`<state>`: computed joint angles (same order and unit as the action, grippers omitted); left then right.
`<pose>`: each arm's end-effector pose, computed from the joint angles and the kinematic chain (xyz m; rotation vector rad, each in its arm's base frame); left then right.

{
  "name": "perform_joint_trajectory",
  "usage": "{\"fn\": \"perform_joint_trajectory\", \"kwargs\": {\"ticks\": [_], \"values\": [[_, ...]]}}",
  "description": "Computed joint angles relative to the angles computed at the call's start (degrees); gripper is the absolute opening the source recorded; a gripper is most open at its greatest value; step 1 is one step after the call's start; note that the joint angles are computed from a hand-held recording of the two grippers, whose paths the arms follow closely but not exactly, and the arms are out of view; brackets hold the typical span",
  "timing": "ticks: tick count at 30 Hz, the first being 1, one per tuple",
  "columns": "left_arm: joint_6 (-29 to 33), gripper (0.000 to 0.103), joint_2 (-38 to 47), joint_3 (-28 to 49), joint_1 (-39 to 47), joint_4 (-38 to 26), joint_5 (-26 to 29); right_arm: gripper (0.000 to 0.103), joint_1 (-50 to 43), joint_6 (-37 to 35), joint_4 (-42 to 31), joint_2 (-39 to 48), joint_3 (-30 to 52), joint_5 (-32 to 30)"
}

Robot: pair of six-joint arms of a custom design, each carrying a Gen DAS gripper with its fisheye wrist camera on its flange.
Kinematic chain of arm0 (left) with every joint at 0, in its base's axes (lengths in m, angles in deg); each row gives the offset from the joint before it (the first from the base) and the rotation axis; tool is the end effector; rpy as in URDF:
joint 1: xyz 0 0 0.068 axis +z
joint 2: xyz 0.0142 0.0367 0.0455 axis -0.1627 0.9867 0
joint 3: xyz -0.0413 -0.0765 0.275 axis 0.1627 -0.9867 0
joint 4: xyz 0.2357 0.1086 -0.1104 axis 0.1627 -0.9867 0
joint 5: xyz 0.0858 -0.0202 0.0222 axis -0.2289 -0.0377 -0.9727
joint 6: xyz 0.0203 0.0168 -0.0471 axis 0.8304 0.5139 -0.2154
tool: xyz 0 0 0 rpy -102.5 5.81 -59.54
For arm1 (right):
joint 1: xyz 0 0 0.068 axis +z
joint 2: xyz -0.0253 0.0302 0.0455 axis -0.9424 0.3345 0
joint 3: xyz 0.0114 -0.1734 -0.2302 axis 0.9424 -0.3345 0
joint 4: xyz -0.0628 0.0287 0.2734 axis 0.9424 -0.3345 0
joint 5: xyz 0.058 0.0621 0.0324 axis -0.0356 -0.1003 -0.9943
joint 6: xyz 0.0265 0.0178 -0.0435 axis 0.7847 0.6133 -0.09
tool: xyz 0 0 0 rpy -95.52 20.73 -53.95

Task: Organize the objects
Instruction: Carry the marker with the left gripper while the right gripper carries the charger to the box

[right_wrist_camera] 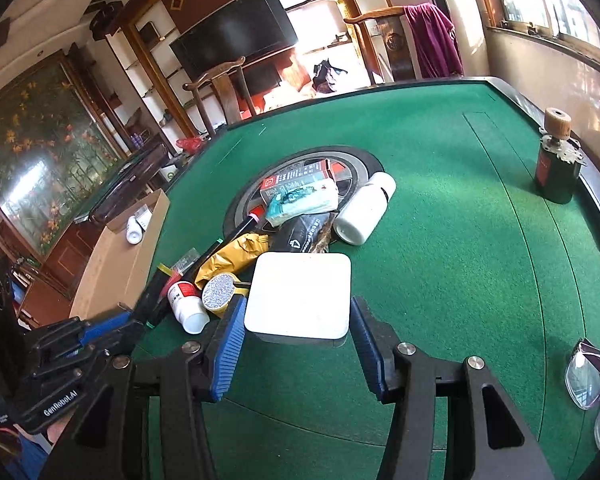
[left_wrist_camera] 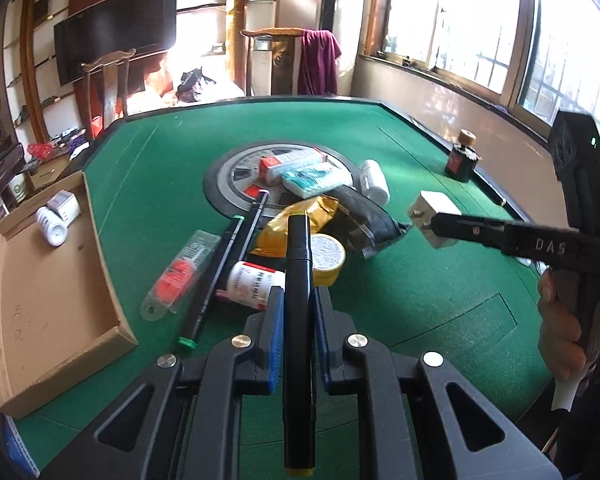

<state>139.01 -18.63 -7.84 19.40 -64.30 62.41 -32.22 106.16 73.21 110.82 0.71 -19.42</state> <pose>0.1757 0.0701 0.2025 0.6101 2.2959 -0.3710 0.1586 0.1150 0.1706 0.1557 2.3337 0.4382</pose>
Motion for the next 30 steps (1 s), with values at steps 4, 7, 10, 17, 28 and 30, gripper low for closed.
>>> {"fn": "perform_joint_trajectory", "kwargs": {"ticks": [4, 7, 10, 17, 28, 30], "values": [[3.15, 0.014, 3.41, 3.33, 5.2, -2.28, 3.25, 0.056, 1.41, 1.59, 1.33, 3.55, 1.85, -2.53], [4.79, 0.014, 7.06, 6.3, 9.28, -3.15, 5.25, 0.056, 3.86, 2.46, 2.13, 8.38, 5.31, -2.71], [6.17, 0.014, 11.73, 9.8, 13.49, -3.54, 7.05, 0.056, 6.23, 2.25, 2.73, 14.82, 10.36, -3.57], [5.23, 0.014, 24.13, 19.77, 21.66, -2.08, 9.21, 0.056, 9.72, -0.21, -0.39, 30.4, 27.25, -5.61], [-2.81, 0.014, 43.08, 38.75, 22.29, 0.62, 2.77, 0.056, 10.06, -5.73, -16.15, 59.94, 69.02, -10.9], [-5.07, 0.014, 46.8, 43.17, 21.09, 0.32, 0.66, 0.056, 9.83, -6.39, -20.54, 65.73, 78.27, -11.48]]}}
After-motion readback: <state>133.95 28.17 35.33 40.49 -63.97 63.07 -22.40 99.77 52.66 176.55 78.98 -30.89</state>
